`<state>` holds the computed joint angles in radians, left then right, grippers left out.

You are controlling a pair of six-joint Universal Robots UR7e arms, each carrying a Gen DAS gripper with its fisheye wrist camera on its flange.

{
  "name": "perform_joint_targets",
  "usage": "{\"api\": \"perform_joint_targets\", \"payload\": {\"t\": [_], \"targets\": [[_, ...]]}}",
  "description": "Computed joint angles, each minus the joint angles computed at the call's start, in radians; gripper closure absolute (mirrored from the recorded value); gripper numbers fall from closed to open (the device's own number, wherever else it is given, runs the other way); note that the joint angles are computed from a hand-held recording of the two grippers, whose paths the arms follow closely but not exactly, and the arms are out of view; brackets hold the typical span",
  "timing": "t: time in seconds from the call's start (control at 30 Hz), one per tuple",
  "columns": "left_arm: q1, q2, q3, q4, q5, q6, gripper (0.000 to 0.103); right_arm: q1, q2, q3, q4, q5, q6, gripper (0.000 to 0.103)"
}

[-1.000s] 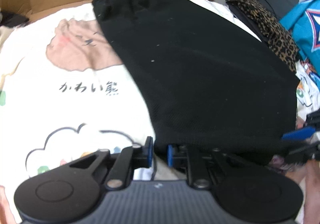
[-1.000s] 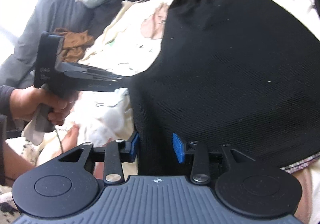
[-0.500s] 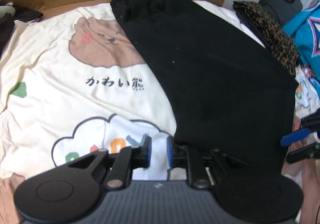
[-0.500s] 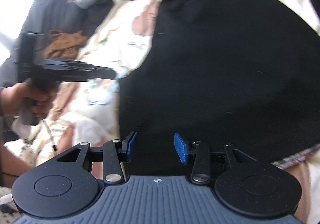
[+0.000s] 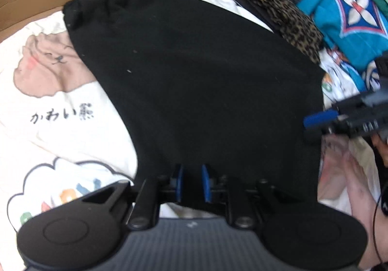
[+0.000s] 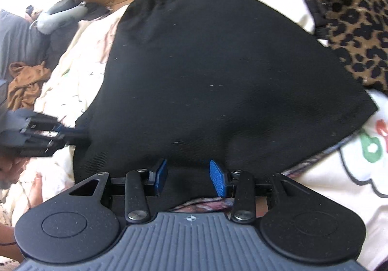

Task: Fold clothes

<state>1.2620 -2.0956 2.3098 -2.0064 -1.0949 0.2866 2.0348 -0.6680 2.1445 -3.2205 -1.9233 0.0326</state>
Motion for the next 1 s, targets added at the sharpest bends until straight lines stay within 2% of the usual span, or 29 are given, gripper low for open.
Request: {"api": "perform_joint_targets", "payload": {"t": [0.17, 0.33, 0.5, 0.67, 0.83, 1.0], "targets": [[-0.014, -0.034, 0.008, 0.099, -0.034, -0.008, 0.085, -0.006, -0.034, 0.028, -0.01, -0.045, -0.012, 0.058], [-0.03, -0.038, 0.006, 0.163, -0.087, -0.016, 0.085, -0.015, -0.067, 0.051, -0.049, -0.116, 0.014, 0.057], [-0.027, 0.027, -0.012, 0.144, -0.108, -0.013, 0.085, -0.03, -0.079, 0.065, -0.133, -0.195, 0.062, 0.057], [-0.041, 0.066, -0.012, 0.142, -0.127, -0.015, 0.085, -0.064, -0.077, 0.084, -0.225, -0.243, 0.097, 0.057], [-0.085, 0.104, -0.024, 0.213, -0.098, -0.017, 0.081, -0.114, -0.066, 0.104, -0.327, -0.217, 0.126, 0.057], [-0.116, 0.177, -0.073, 0.306, -0.069, -0.1, 0.08, -0.164, -0.028, 0.124, -0.468, -0.165, 0.17, 0.057]]}}
